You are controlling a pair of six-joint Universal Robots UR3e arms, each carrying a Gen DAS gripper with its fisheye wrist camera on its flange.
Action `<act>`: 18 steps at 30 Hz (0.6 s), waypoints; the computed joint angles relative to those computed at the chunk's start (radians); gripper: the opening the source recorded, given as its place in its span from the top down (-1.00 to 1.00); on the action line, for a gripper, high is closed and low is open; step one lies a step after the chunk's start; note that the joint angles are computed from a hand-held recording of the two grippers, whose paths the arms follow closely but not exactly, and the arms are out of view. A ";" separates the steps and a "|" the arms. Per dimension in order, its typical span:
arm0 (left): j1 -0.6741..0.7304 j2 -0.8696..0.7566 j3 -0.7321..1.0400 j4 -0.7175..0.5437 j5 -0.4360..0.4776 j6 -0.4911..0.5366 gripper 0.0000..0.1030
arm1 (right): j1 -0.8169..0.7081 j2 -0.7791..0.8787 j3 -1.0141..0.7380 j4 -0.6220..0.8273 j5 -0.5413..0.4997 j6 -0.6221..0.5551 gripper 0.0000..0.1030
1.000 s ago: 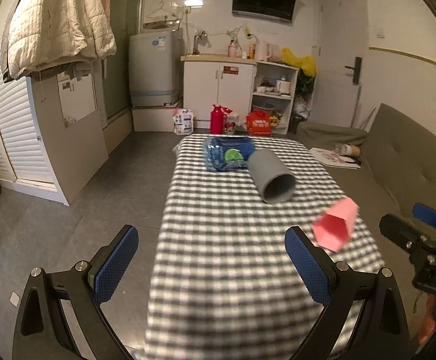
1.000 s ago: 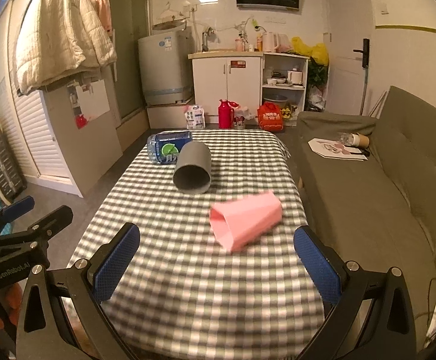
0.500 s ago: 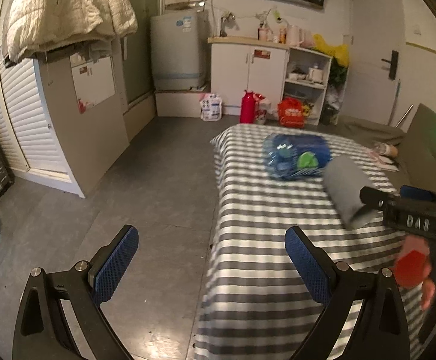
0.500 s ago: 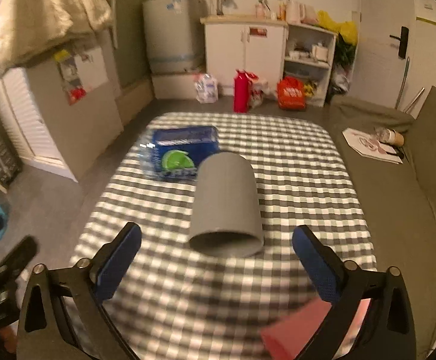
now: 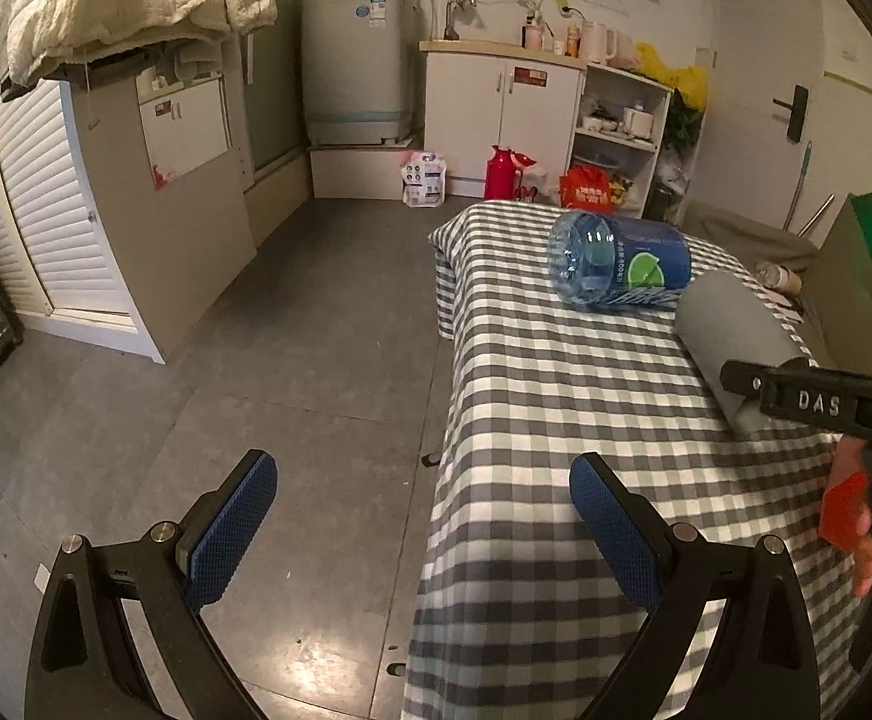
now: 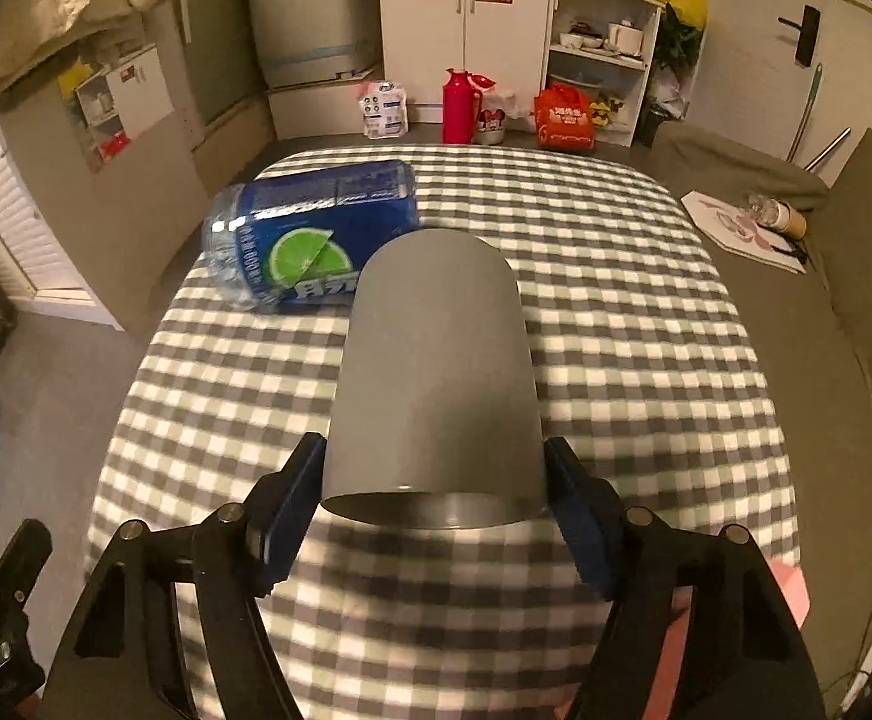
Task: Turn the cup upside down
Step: 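Move the right tool to the grey cup and close around its body, then lift the grey cup with the right tool while the left tool grasps it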
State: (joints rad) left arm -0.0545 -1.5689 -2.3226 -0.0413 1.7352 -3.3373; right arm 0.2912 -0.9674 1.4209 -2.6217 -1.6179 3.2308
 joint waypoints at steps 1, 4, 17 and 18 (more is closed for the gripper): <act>-0.004 0.010 -0.001 -0.008 0.003 -0.004 -0.96 | 0.009 -0.027 0.035 -0.008 -0.010 0.004 -0.40; -0.023 0.062 -0.012 -0.044 0.019 -0.025 -0.96 | 0.030 -0.111 0.146 -0.036 -0.014 0.012 -0.40; -0.180 0.392 -0.104 -0.270 0.127 -0.136 -0.96 | 0.184 -0.536 0.631 -0.056 -0.042 0.140 -0.40; -0.206 0.393 -0.104 -0.277 0.145 -0.154 -0.96 | 0.190 -0.555 0.658 -0.061 -0.039 0.146 -0.40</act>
State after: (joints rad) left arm -0.2603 -1.1764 -2.4262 -0.3181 1.8803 -3.4916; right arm 0.4809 -1.5226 2.0785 -2.6828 -1.6573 3.3767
